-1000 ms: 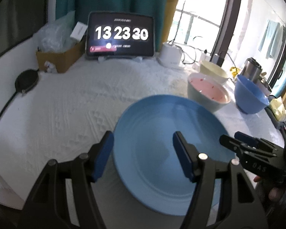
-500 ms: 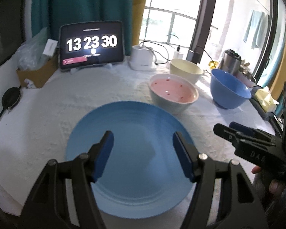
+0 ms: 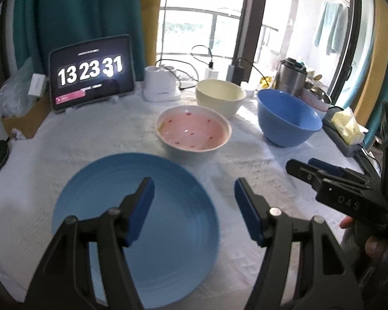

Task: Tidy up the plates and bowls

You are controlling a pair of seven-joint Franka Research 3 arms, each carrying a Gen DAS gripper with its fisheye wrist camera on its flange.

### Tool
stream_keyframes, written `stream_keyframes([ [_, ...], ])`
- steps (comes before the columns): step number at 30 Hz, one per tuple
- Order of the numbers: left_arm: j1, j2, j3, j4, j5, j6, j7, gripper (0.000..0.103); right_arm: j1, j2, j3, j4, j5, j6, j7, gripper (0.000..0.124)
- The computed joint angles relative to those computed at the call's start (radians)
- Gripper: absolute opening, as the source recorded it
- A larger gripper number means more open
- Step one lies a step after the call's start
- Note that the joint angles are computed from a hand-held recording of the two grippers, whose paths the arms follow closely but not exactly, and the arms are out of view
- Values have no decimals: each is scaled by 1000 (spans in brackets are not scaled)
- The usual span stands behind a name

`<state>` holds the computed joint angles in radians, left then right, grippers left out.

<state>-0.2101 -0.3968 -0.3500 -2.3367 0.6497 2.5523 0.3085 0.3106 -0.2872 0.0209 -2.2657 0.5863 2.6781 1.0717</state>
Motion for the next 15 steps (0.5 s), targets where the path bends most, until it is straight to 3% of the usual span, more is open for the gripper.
stream_keyframes([
  [15,-23,157,7,169,43,-21,26,66,-54,57,-30,93,7,-46,-25,64],
])
